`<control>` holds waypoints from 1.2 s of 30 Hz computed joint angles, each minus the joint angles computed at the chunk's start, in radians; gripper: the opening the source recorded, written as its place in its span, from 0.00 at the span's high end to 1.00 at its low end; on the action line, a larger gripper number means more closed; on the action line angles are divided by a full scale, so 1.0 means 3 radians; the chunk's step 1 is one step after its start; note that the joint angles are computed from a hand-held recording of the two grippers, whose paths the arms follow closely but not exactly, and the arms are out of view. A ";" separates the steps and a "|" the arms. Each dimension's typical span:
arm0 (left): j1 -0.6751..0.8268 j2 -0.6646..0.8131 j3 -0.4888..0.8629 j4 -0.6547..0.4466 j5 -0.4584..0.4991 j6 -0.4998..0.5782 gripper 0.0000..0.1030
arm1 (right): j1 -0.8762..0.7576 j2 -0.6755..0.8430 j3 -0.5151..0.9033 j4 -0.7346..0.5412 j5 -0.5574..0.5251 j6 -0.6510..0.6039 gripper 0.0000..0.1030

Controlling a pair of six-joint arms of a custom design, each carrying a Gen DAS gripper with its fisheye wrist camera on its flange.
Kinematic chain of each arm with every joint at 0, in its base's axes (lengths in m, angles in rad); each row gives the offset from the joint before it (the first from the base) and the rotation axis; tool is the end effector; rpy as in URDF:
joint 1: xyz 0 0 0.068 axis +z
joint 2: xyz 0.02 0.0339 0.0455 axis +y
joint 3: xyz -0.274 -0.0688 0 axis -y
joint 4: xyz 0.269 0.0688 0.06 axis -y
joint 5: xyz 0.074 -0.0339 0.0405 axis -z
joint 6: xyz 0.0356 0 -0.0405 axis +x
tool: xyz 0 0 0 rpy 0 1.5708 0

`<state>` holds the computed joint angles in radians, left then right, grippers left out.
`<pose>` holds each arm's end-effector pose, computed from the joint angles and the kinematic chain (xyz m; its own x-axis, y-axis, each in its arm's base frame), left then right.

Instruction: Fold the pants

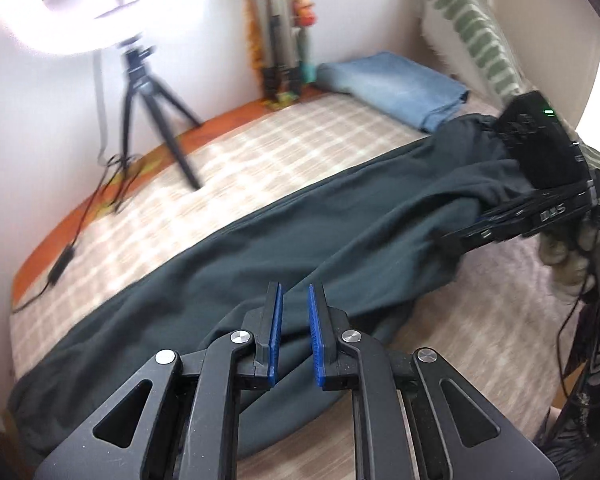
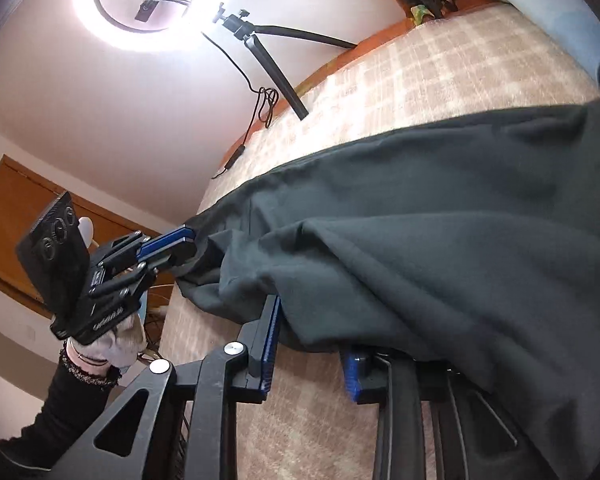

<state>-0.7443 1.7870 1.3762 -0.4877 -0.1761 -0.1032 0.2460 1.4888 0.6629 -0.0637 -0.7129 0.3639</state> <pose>0.3112 -0.2781 0.2434 -0.6329 0.4450 -0.6336 0.5243 0.8485 0.0722 0.2733 0.0926 0.1511 -0.9118 0.0486 -0.4077 -0.2773 0.6593 0.6989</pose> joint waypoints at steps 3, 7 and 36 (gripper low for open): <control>0.0036 -0.0125 -0.0196 0.0074 -0.0055 -0.0008 0.89 | -0.0071 -0.0226 -0.0175 0.0054 -0.0142 0.0256 0.94; 0.0002 -0.0317 -0.0403 0.0106 -0.0216 0.0101 0.89 | -0.0142 -0.0953 -0.0482 -0.0264 -0.0605 0.0612 0.95; -0.1452 0.0613 0.0259 0.0298 -0.0019 0.0067 0.41 | -0.3308 -0.1532 -0.0676 -0.1954 0.0020 -0.0979 0.25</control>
